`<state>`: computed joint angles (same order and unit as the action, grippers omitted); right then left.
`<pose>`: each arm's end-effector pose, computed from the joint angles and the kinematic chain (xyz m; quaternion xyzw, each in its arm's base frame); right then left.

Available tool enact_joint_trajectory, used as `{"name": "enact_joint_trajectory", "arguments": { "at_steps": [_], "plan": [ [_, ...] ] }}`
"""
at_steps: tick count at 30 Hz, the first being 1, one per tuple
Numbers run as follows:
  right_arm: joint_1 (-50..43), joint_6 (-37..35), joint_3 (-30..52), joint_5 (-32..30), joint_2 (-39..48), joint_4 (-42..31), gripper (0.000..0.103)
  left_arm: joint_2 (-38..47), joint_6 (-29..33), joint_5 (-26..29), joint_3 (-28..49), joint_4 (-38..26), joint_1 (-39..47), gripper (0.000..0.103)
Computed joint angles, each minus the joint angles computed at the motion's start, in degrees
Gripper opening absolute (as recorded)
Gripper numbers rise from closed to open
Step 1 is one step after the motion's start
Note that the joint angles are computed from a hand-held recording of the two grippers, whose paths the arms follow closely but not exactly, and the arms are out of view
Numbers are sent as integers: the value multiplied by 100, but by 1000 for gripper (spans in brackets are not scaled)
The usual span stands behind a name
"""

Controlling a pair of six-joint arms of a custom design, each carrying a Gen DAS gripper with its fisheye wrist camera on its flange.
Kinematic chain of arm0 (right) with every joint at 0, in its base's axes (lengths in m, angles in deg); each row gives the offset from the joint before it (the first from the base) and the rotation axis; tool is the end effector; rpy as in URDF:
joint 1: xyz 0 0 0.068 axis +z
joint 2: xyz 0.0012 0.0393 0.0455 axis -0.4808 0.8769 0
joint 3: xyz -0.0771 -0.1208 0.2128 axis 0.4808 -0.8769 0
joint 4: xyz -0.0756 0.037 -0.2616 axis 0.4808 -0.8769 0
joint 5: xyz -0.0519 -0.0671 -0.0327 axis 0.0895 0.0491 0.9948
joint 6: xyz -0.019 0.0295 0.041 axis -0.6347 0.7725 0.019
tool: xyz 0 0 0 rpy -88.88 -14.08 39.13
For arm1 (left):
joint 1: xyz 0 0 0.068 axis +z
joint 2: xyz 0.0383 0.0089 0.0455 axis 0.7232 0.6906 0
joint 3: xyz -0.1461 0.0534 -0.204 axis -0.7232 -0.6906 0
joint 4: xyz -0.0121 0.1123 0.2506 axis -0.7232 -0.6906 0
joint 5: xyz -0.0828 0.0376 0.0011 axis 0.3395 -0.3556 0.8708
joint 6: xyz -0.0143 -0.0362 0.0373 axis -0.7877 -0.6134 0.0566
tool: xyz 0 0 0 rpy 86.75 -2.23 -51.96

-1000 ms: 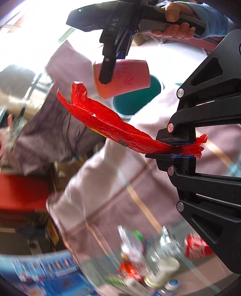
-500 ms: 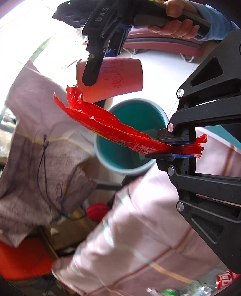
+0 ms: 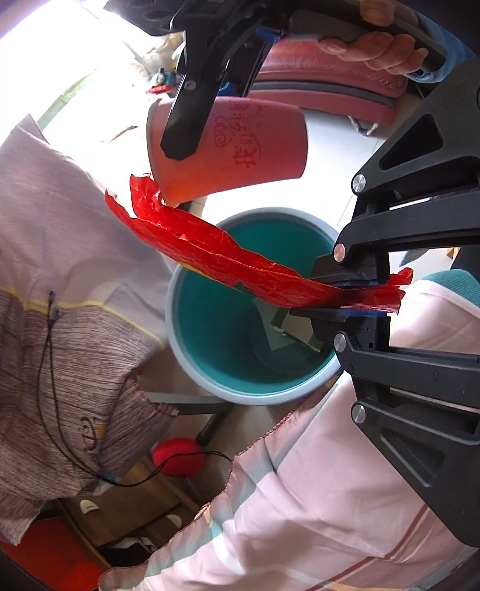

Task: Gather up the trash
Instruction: 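Open the left gripper over the bin while the right releases the pink cup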

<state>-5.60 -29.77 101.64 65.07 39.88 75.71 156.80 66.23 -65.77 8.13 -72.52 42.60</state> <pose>0.3088 0.1414 0.1097 0.0957 0.9237 0.2838 0.2388 0.3092 -0.0309 0.0867 0.1229 0.9667 -0.1450 0.1713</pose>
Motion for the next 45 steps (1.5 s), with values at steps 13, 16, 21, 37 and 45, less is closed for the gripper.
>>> {"name": "enact_joint_trajectory", "arguments": {
  "at_steps": [13, 16, 21, 37, 45],
  "plan": [
    [103, -24, 409, -59, 521, -124, 60, -302, -111, -20, -282, 224, 369, 89],
    [169, 6, 535, -45, 643, -177, 60, -481, -40, -28, -409, 209, 461, 91],
    [294, 16, 766, 63, 805, -323, 64, -775, 119, -14, -609, 199, 616, 92],
    [604, 150, 1007, 321, 855, -849, 77, -1181, 412, 230, -913, -59, 1165, 94],
    [897, 234, 1106, 661, 729, -1200, 80, -1662, 651, 384, -1158, -264, 1539, 95]
  ]
}}
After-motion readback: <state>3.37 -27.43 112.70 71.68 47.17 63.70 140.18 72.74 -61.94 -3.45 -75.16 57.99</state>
